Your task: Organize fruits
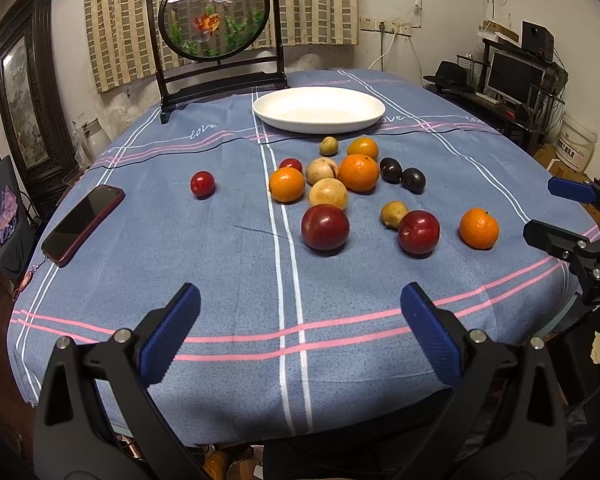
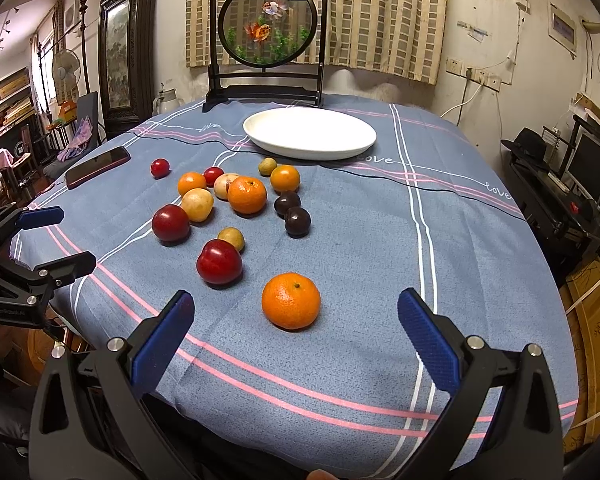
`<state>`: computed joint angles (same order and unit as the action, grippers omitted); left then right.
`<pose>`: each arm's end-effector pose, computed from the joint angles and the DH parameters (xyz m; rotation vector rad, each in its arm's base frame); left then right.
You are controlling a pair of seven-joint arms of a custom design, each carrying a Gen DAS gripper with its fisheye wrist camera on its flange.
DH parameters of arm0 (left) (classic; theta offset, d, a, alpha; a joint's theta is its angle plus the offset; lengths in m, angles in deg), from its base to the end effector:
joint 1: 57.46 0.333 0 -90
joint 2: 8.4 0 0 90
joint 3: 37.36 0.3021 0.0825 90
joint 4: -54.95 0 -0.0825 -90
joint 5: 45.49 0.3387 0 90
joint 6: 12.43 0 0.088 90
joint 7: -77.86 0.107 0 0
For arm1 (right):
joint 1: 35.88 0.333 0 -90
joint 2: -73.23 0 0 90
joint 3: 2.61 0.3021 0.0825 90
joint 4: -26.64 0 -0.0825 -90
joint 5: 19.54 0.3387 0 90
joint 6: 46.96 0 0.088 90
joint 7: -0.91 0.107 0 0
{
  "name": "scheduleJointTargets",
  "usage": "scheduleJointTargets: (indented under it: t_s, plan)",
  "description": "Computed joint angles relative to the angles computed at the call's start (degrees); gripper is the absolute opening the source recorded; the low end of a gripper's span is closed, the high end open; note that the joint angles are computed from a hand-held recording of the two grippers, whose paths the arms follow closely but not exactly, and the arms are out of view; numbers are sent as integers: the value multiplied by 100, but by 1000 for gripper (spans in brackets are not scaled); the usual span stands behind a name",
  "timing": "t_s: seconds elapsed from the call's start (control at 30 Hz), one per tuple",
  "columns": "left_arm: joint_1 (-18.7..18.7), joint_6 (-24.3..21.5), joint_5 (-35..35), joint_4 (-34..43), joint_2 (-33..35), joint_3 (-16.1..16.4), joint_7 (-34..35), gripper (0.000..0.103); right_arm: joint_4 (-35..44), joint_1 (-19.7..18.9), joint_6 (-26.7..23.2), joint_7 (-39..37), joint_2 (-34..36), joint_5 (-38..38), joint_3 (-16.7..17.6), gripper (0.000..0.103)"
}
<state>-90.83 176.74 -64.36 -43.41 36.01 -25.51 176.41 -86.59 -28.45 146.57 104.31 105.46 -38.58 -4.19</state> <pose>0.6310 -0.2448 0.2707 -1.4712 1.9897 -0.8345 0.6170 0.1017 0.3024 -1.9034 1.4997 -0.6914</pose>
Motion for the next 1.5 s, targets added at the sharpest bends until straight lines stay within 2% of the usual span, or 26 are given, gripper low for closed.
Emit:
scheduleJointTargets:
  t_s: [0.6,0.83,1.07,1.13,1.17,1.2,1.43,1.5]
  plan:
    - [136,-116,142,50,-12,-105,-52,101,1,-21,-53,-30,-8,10,20,102]
    - [199,-31,175,25,-17,-183,-88,101,36,-175,-54,-41,43,-49,166,102]
    - [216,-163,154,134,64,-176,-98,101,372,-926,-112,-11,467,-303,935,100]
    - [333,-175,212,164,80,-291,-100,101,547,-1536,-289,-41,688,-465,1593,87]
    - [407,-159,245,168,79,-370,-86,101,615,-1752,-392,-80,784,-503,1836,81]
    - [509,-124,285,175,85,-484,-52,101,673,-1838,-473,-124,850,-499,1941,81]
    - [1126,-104,433,403,255,-1177,172,101,937,-1966,-584,-437,1136,-299,2160,81]
    - [1226,-51,447,471,320,-1293,219,101,1037,-2022,-638,-520,1216,-259,2238,73]
